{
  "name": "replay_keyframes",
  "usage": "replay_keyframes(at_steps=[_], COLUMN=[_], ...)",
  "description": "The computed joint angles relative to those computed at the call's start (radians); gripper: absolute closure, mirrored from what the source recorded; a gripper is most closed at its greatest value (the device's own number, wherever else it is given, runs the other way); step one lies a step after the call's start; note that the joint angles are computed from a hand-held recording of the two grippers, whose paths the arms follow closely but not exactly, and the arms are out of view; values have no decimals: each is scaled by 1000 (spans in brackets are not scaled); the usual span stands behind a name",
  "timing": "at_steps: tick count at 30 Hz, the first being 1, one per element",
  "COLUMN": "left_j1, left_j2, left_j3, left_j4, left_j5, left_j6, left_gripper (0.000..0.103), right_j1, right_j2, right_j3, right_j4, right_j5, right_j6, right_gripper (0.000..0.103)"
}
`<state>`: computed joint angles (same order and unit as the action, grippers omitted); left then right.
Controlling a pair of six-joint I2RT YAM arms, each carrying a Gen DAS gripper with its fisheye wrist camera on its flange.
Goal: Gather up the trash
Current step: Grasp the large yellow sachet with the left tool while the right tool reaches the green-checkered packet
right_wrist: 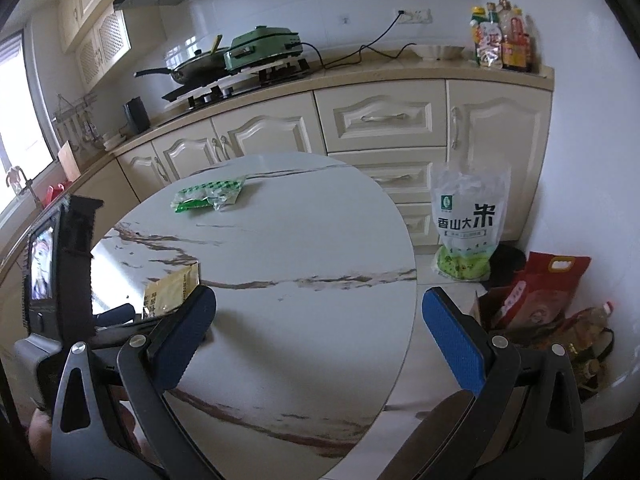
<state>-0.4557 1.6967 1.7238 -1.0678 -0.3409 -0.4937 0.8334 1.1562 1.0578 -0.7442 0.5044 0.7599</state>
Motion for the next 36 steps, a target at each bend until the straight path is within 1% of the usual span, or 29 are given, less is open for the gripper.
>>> replay_keyframes(at_steps=[2,5,8,10,12,15,19,21,23,24,25,27,29,33,36], left_j1=[16,47,80,97,129,179,254,301,333,365,384,416,461,543,607], left_j2=[6,19,30,16,13,-16,-115,-168,-190,-198,-203,-214,-227,-251,-265], left_j3=[-3,14,26,27,27,8,-76,-117,-125,-134,-135,-133,-134,-116,-93], left_j4=[15,2,5,7,17,20,29,32,15,19,14,-4,-17,-42,-51], left_j5=[26,81,123,137,175,218,271,327,351,394,412,428,473,528,533], left_j6=[40,88,129,159,204,252,314,337,359,376,391,408,424,468,524], left_gripper=[2,5,14,30,34,37,42,45,46,47,47,47,47,47,47], right_j1=[-1,3,4,1,4,21,39,48,51,51,51,50,40,2,-28], right_j2=[10,26,44,62,80,106,149,186,224,247,267,315,356,474,606], right_j3=[7,16,25,34,44,63,93,120,151,173,192,244,292,432,586], right_j4=[8,18,39,50,62,66,65,58,55,49,46,40,37,24,-16], right_j5=[-4,-9,-19,-26,-38,-41,-49,-56,-60,-68,-72,-72,-76,-113,-143], right_j6=[-6,-9,-21,-23,-18,-8,1,-3,-11,-17,-27,-53,-75,-132,-186], right_gripper=[0,0,0,0,0,0,0,0,0,0,0,0,0,0,0])
